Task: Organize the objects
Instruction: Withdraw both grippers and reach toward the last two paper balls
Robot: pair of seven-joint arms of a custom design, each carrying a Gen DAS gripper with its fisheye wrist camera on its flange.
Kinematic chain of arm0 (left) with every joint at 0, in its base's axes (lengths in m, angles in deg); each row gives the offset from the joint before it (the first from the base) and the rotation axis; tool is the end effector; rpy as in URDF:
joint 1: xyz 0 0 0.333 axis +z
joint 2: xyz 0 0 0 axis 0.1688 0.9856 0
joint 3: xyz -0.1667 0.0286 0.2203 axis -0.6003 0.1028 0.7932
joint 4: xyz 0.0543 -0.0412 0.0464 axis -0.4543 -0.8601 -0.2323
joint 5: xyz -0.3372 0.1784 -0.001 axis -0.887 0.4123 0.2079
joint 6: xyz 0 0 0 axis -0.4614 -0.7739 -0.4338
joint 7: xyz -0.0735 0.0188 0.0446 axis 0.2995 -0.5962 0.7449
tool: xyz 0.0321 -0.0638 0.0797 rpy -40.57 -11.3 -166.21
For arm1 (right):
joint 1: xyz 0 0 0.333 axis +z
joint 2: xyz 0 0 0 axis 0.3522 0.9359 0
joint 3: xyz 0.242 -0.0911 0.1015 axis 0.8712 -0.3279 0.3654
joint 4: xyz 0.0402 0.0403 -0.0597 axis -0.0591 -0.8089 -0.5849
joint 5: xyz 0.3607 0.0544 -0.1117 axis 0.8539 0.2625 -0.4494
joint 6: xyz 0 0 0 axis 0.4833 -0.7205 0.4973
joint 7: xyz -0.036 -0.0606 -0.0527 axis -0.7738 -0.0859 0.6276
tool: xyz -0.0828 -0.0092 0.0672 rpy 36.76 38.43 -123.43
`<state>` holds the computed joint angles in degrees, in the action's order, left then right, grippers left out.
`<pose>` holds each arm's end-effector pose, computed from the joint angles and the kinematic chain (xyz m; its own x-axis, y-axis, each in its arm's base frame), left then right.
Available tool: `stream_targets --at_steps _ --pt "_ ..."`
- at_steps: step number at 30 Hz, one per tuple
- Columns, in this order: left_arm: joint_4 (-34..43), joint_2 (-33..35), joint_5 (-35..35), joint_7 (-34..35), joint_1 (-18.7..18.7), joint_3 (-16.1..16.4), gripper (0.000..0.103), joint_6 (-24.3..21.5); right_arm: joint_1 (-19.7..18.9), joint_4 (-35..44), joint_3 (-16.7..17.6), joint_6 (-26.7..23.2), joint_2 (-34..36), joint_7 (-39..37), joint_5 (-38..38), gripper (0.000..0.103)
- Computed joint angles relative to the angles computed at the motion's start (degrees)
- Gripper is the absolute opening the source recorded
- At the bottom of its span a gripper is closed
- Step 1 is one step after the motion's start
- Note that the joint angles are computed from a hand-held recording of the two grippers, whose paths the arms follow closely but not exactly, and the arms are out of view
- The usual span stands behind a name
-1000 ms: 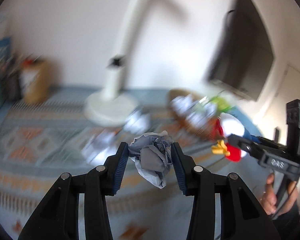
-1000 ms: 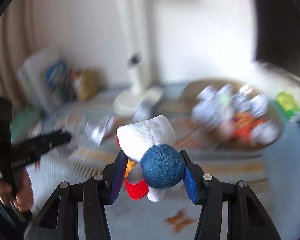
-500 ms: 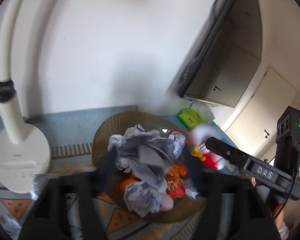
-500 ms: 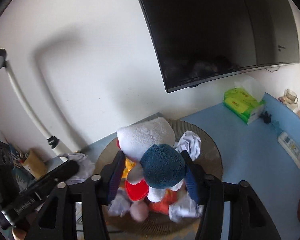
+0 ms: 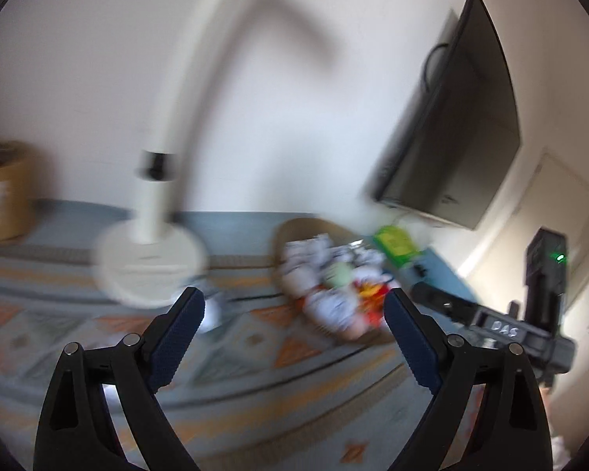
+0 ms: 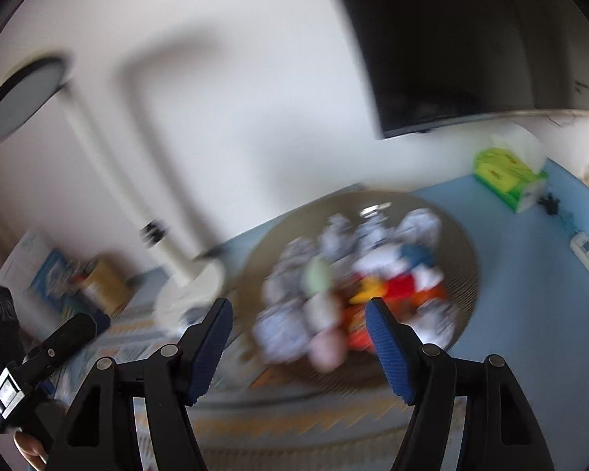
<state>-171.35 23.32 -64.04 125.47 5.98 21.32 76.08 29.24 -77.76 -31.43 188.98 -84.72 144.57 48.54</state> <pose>0.5100 -0.0326 0.4851 -0.4674 -0.7925 0.3919 -0.6092 -0.0326 -0.7924 0.4667 0.1731 0.4891 -0.0406 -0.9574 -0.2860 -0.6251 0.2477 -0.7402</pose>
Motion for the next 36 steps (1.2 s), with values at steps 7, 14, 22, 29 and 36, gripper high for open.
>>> stream_targets --at_steps 7,14,22,29,36 --pt "-14.6 -5.3 -11.1 10.4 1.6 1.0 0.102 21.7 -5.9 0.8 14.3 -1.4 5.7 15.4 -18.3 0.073" --pt "-14.8 -2.3 -13.1 14.6 4.1 1.7 0.102 19.9 -5.6 6.9 17.9 -8.9 14.6 34.2 -44.4 0.073" --pt "-14.9 -1.4 -9.5 10.1 5.2 1.7 0.102 18.4 -0.2 6.6 12.5 -10.1 14.2 37.5 -47.0 0.094" --pt "-15.0 -1.1 -6.7 7.2 5.4 2.0 0.102 17.4 4.8 6.5 8.0 -11.0 13.9 37.9 -47.8 0.094" --pt "-15.0 -1.1 -6.5 7.0 5.4 2.2 0.102 16.9 9.7 6.7 3.1 -11.3 14.4 35.7 -45.4 0.095"
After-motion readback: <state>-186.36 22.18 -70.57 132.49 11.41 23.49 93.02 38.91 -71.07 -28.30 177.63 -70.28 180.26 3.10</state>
